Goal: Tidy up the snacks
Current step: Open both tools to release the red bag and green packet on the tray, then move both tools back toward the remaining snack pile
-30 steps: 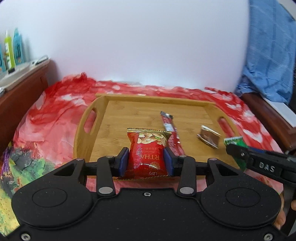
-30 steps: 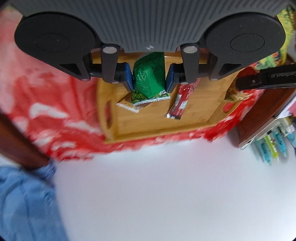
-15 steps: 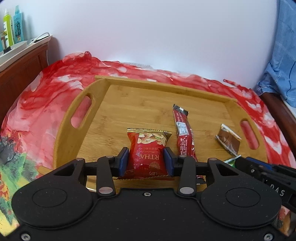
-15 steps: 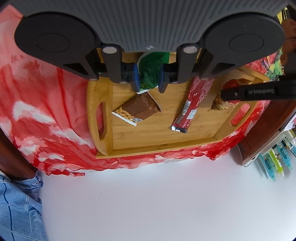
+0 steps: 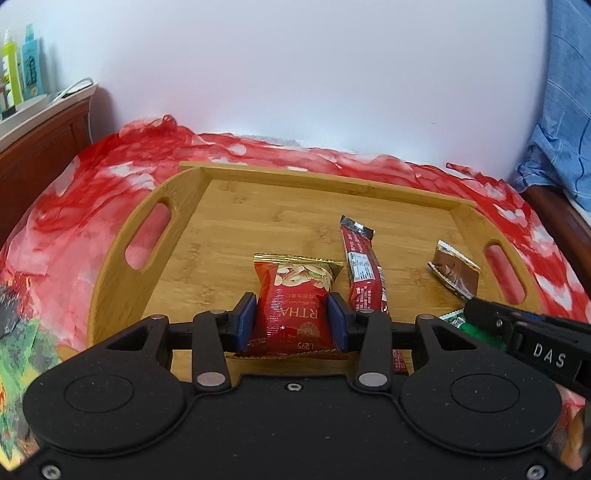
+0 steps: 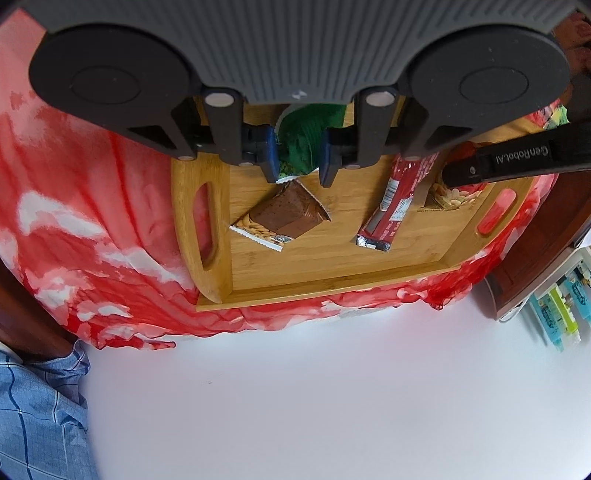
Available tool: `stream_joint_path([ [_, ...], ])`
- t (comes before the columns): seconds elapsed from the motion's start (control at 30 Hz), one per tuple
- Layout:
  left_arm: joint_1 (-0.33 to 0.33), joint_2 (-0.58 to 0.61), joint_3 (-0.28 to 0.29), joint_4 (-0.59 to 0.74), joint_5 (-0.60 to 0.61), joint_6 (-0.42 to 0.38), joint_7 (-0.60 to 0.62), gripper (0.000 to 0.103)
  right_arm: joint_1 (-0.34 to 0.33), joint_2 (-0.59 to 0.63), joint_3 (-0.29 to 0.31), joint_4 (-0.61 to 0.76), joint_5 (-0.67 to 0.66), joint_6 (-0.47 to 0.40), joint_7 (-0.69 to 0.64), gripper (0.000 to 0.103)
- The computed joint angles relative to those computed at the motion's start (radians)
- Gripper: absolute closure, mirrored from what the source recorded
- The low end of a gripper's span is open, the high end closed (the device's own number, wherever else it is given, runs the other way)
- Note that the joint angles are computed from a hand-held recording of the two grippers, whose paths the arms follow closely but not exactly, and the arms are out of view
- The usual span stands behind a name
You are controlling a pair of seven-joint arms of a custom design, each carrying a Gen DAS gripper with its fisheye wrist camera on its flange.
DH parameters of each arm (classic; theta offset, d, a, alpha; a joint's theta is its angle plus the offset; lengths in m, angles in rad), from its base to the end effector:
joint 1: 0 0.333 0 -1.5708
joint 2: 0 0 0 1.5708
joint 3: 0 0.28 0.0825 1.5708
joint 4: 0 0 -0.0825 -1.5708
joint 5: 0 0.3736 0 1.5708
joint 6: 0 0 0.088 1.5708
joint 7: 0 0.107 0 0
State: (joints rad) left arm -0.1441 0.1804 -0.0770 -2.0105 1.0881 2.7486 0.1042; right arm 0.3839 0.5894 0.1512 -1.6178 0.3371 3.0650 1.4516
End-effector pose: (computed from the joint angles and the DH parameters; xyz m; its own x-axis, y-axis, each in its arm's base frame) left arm 0.5800 -0.1655 0.3827 0.3043 -0.9505 0.0629 -0.6405 -0.2530 -0.7251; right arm 0.6331 0.3213 0.3586 0.3624 -0.8947 -0.2613 -0.6899 -0.0690 -0.7206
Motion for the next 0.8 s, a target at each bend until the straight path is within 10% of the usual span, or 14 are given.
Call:
stream_joint_path([
  [0.23,-0.014,0.009,0.004,0.008,0.048,-0.02,-0.033,0.058,0.02,0.01,-0.021,0.01,-0.002,0.021,0.031,0.055],
  [0.47,-0.019,-0.023,-0.006,-0.011,0.139,-0.055,-0.053,0.031,-0.002,-0.004,0.012,-0.011,0.01,0.068,0.017,0.038],
  [0.8,0.014,-0.156,-0.046,-0.14,0.183,-0.037,-0.071,0.015,-0.151,-0.065,0.198,-0.147,0.015,0.258,-0.083,0.015],
])
